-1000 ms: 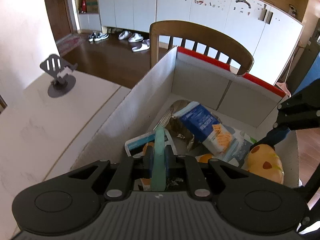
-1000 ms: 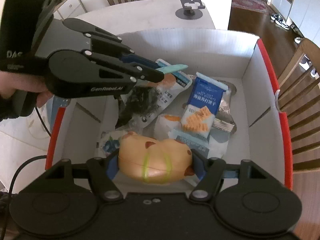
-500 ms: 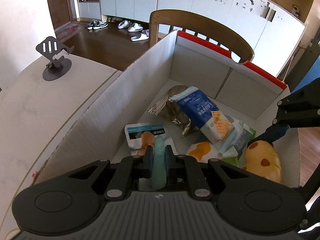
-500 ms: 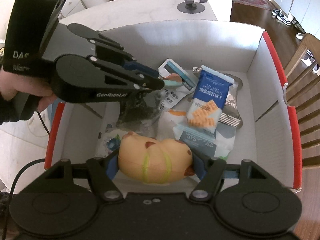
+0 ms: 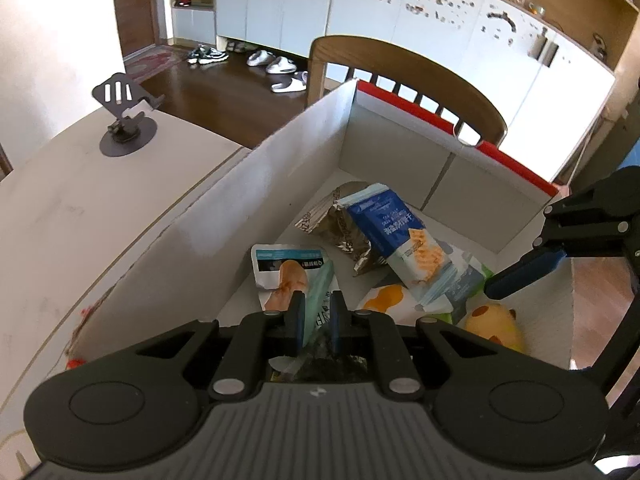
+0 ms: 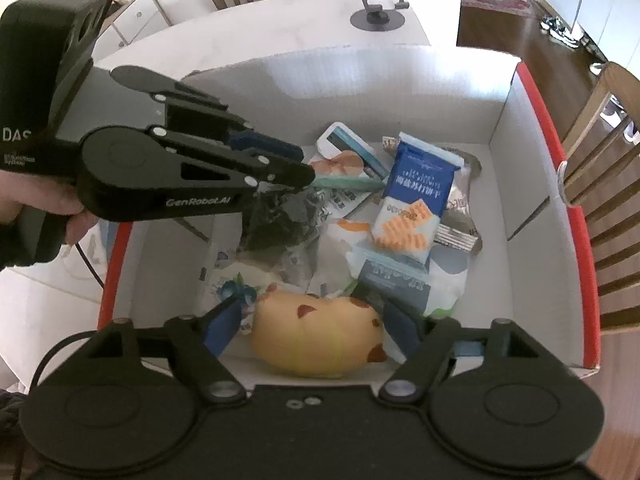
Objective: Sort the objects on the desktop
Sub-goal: 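Lower into the box and open the right gripper on the plush while the left releases the stick, then withdraw both open tools up from the box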
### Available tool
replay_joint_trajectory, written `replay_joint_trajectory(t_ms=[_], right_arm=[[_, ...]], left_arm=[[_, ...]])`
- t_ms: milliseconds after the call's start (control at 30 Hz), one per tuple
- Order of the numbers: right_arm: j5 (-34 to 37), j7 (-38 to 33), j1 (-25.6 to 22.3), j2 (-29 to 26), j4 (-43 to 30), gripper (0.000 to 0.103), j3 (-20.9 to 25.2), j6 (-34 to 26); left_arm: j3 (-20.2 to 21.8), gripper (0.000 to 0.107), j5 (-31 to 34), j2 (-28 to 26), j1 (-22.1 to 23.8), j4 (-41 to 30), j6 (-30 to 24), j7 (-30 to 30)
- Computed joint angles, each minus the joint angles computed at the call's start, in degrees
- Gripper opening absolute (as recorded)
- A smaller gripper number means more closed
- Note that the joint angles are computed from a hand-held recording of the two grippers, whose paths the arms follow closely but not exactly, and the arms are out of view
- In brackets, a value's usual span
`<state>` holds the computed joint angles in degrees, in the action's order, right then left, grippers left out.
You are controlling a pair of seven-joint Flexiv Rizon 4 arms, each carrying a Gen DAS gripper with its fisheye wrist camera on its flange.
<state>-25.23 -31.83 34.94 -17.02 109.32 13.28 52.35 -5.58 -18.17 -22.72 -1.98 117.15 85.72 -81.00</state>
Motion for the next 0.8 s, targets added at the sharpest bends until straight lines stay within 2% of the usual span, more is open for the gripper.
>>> replay_joint_trajectory(t_ms=[133, 233, 367, 467, 533, 567, 700, 800], right_arm=[[-1.1, 0.8, 0.2, 0.7, 0.5, 0.079, -0.2, 0.6], [-1.8, 1.1, 0.3, 1.2, 0.8, 0.079, -0.2, 0.4], [-3.0, 1.8, 0.4, 2.0, 1.3, 0.079, -0.2, 0.1], [-4.1, 2.5, 0.4, 2.5, 1.6, 0.079, -0.2, 0.3], [-4.8, 3.0, 0.5, 2.8, 1.8, 0.079, -0.2, 0.3], [-5.1, 3.2, 0.5, 2.9, 1.9, 0.079, -0.2, 0.3], [-6.3, 3.8, 0.5, 3.0, 2.1, 0.079, -0.2, 0.8], [-7.0, 4.1, 0.6, 3.2, 2.2, 0.079, -0.1, 0.8]], left_arm=[[4.1, 0.015, 2.2, 1.1, -3.4, 0.3, 0.3, -4.1], [5.6, 0.018, 3.6, 2.4, -4.7, 1.4, 1.2, -7.0], [11.0, 0.020, 7.7, 4.4, -9.4, 2.9, 2.7, -13.8], [15.3, 0.033, 12.4, 5.6, -12.9, 3.0, 2.1, -19.4], [16.7, 0.060, 15.1, 6.6, -14.2, 3.2, 1.8, -22.9], [17.9, 0.063, 16.9, 7.1, -15.2, 3.2, 1.6, -24.9], [21.6, 0.064, 24.1, 8.7, -18.4, 2.4, -0.4, -33.2], [23.3, 0.071, 29.3, 10.2, -19.8, 2.0, -2.4, -39.4]])
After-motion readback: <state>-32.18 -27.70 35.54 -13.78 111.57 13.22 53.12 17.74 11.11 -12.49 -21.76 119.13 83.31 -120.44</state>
